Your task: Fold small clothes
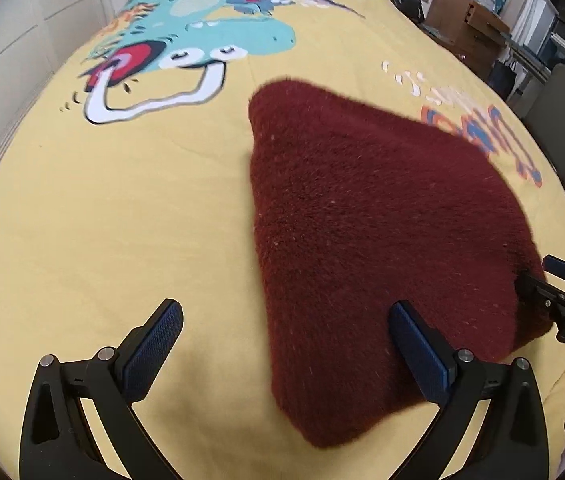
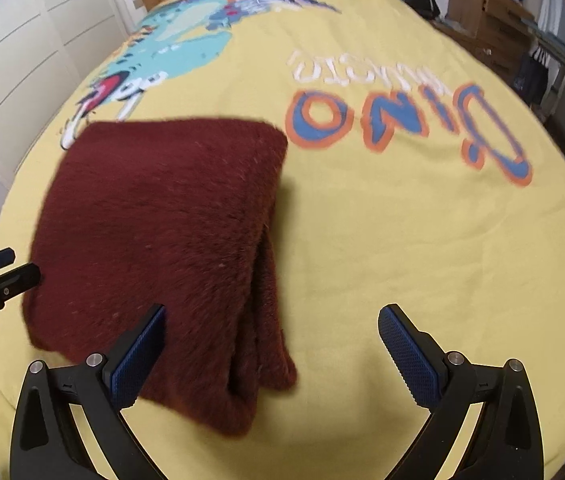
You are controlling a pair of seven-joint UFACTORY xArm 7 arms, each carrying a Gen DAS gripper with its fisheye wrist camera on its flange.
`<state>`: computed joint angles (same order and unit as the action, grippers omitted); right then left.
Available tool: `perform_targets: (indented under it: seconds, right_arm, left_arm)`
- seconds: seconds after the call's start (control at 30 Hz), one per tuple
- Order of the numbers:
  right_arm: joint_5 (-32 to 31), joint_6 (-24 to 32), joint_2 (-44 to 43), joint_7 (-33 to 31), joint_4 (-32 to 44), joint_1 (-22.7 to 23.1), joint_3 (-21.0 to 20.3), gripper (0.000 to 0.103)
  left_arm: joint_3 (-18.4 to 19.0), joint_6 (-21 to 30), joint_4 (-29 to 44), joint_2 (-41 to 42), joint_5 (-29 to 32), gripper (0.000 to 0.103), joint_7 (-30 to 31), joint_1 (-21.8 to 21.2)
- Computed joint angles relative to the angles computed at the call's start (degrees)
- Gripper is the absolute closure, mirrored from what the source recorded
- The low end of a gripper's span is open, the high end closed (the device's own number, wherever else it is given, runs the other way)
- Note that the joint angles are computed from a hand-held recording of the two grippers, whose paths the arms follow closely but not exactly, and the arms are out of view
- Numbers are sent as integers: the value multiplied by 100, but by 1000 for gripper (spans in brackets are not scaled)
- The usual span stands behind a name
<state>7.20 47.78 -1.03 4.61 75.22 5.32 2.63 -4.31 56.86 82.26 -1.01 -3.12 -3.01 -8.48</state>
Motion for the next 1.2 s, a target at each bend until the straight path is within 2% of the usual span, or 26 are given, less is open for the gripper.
perform_targets:
  seconds: [0.13,0.33,0.43,0.63,0.73,0.9,1.2]
  right_arm:
    - [0,180,-482,11,-111,-10,-14,0]
    - [-657,500,-1395,182,-440,-60,73,0]
    - [-764,660,-1838,256,-673,-83,73,0]
    - [-882,985,-2646,430,-1148,-172,85,0]
    - [-796,1101,-2985,513,-1370,-202,35,0]
    - [-835,1298,-3349,585,-1587,-286,38,0]
    - [-838,1411,-3532,589,-1704,-357,-9,0]
  left_arm:
    - [-10,121,-145,-427,62,1,-76,4]
    - [-95,263,-535,-1281,502,1,-243,40]
    - [-162,290,-841,-1752,707,1,-405,87]
    - [-146,547,-1340,-2368,693,1,-533,176]
    - [-81,701,-1502,-2564,538,1,-606,207]
    - [-104,837,-1657,-2780,614,1,-593,274]
    - [-147,934,-1638,-2853,691,1,-671,343]
